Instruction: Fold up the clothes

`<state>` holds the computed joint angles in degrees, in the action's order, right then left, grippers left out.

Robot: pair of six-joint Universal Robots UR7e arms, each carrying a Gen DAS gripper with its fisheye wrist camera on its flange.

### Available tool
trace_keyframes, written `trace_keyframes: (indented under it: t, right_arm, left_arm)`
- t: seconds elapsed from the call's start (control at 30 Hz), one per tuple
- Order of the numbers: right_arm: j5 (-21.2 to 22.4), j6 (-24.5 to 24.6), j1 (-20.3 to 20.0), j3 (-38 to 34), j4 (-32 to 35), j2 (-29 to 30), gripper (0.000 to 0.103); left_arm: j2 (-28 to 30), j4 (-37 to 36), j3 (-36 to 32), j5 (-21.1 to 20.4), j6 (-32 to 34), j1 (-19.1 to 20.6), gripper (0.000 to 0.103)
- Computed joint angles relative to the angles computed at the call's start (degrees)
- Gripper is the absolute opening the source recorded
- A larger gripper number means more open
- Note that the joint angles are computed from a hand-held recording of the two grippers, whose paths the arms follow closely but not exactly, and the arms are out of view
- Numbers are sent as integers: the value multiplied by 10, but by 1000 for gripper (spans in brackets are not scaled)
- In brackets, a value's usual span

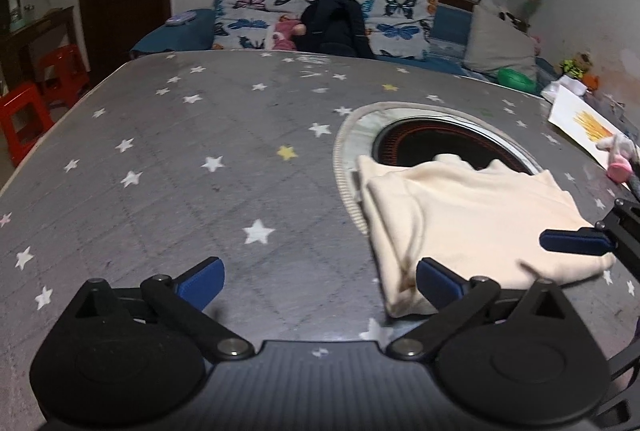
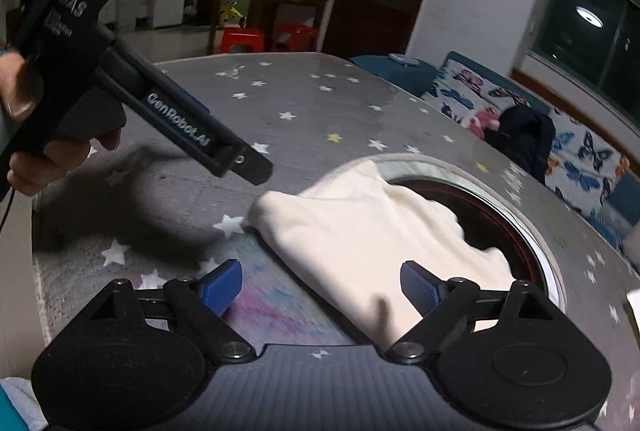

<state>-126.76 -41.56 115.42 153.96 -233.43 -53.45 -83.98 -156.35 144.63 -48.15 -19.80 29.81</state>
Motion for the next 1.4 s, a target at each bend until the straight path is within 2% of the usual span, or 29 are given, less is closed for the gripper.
trace_keyframes:
  t: [0.23,0.67,1.4]
  right_arm:
    - [-6,-12,12,-29,-8,41,88]
    - [2,37,8,2,-23,23,91]
    - [14,39,6,13,-59,32,96]
  left_arm:
    - [0,14,-4,9,-13,3,103]
    - [25,30,4,68,-36,-35,103]
    - [22,56,6,78,-64,-50,103]
